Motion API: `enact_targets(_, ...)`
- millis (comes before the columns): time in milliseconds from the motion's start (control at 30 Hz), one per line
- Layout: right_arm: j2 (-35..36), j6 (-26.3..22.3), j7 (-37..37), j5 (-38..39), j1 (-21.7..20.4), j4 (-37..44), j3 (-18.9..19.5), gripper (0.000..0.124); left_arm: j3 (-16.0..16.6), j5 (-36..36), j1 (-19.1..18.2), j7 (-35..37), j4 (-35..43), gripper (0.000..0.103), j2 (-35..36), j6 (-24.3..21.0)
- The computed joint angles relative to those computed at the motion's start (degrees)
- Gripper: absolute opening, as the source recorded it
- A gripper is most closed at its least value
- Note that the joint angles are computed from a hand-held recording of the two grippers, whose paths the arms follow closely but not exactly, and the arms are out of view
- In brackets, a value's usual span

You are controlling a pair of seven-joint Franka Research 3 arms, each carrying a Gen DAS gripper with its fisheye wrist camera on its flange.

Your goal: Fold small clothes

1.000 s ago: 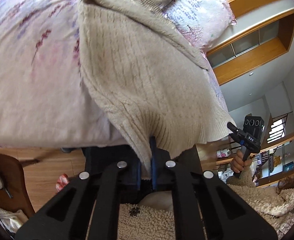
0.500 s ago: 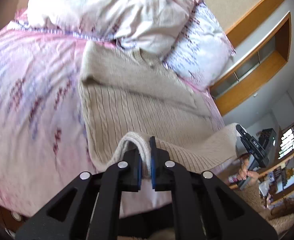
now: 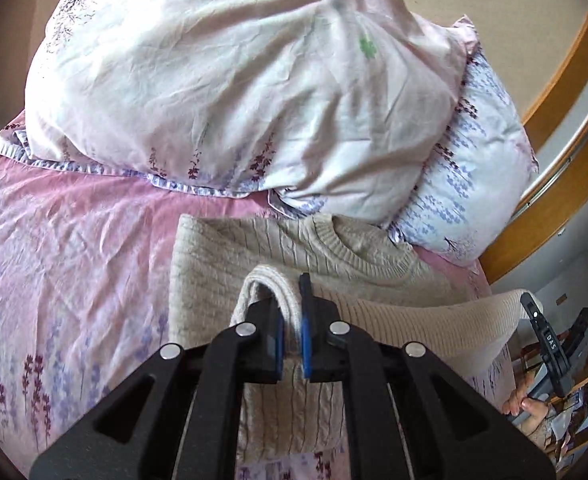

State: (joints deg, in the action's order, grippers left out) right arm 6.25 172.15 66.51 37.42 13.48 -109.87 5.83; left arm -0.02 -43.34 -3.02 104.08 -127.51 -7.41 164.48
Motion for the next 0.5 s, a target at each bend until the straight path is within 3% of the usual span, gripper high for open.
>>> enact_targets(33,2.2,-1.3,6.7,-5.8,1.2,1.8,-2.1,0.008,0.2,-0.1,0.1,-0.6,2.0,0.006,2.0,-0.8)
enact_targets(133,6.4,-4.8,16.6,-14.0,2.6,5.4,-4.9,0.008,-1.2,1.0,2.0,-3.0,6.3,0.006,6.6,-2.5)
enact_targets(367,12.9,-9.1,25.6,-21.9,2.5,13.6,-6.0,0.008,-5.2,2.7,6.9,-7.4,12.5,0.006,12.8,-3.1)
enact_targets(500,18.1,-15.4,31.9,-27.1,3.7,19.9,-8.1,0.009,-6.7,5.9,9.0,-12.9,15.3,0.006,16.9,-4.0)
